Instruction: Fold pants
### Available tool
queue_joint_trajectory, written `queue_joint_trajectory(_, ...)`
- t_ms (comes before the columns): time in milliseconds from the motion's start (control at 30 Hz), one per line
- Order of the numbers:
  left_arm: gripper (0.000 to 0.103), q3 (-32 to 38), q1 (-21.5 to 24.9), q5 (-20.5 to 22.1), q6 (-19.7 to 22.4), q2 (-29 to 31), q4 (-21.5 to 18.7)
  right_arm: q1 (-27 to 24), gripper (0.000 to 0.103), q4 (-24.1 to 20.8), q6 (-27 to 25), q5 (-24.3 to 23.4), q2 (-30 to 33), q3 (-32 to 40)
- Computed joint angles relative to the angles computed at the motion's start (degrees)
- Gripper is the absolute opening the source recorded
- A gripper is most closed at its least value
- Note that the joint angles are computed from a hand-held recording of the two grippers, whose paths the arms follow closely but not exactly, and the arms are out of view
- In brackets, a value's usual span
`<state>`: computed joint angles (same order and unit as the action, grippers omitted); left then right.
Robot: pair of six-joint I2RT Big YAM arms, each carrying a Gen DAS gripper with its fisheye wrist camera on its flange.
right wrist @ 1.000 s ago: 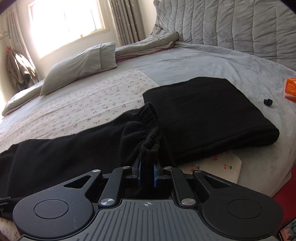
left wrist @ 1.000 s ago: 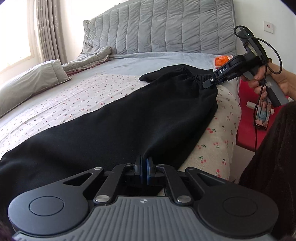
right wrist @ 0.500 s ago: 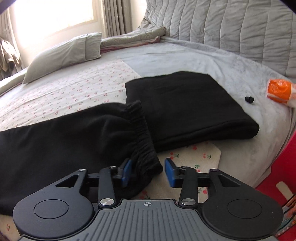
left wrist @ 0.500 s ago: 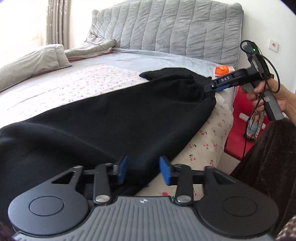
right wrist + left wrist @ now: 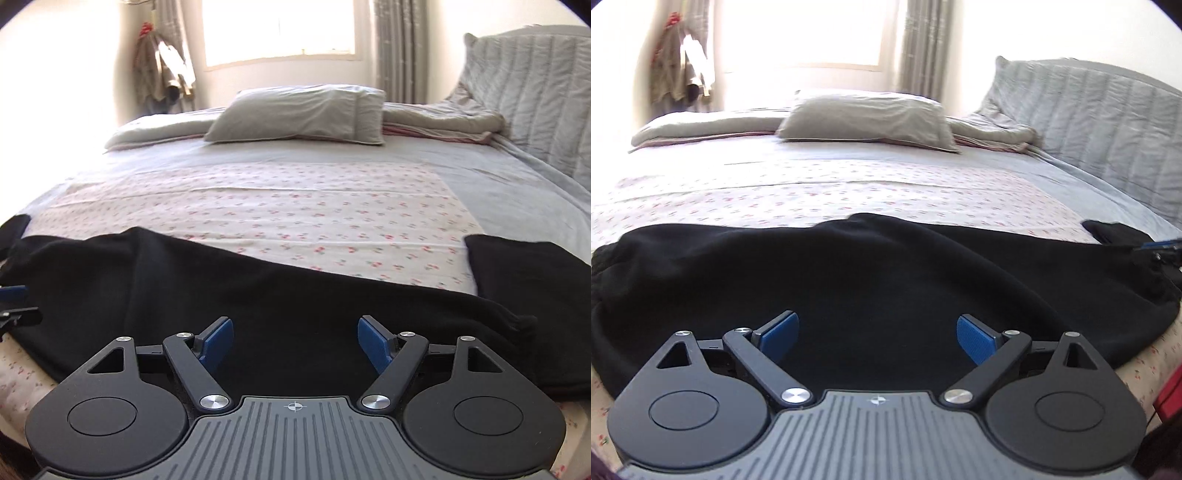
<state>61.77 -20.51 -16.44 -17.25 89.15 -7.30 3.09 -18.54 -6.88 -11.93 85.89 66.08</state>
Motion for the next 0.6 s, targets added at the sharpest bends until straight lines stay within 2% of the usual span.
queue_joint_trajectory(100, 0.097, -2.6, 1.65, -4.19, -3.54, -2.22, -0.01, 3.23, 0.078, -1.05, -1.74, -3.2, 1.92, 2.13)
queue_joint_trajectory(200, 0.097, -4.61, 3.2, -9.15, -6.31, -4.09, -0.34, 5.99, 0.078, -0.06, -3.59, -5.52, 3.23, 2.57)
queue_joint_trajectory(267, 0.097, -5.62, 4.36, -11.54, -8.57, -5.17, -0.56, 7.63, 0.078, 0.12, -5.79, -6.8, 4.15, 2.72)
queue_joint_trajectory(333, 0.095, -5.92, 5.41, -14.58, -12.73, -5.81, -1.49, 9.21, 0.078, -1.52, -9.57, -8.19, 5.26, 3.25)
queue_joint_trajectory(400, 0.088, -6.33, 7.13, -15.06, -16.55, -6.61, -2.56, 10.98, 0.078, -3.12, -14.0, -8.67, 6.31, 3.64)
queue_joint_trajectory(467, 0.083, -6.76, 8.86, -14.55, -19.9, -7.2, -3.58, 12.46, 0.078, -2.91, -18.16, -8.87, 6.74, 3.23)
queue_joint_trajectory(600, 0.06, -7.58, 11.46, -9.83, -27.2, -8.63, -5.68, 14.54, 0.074, -4.64, -24.38, -10.69, 7.26, 2.96)
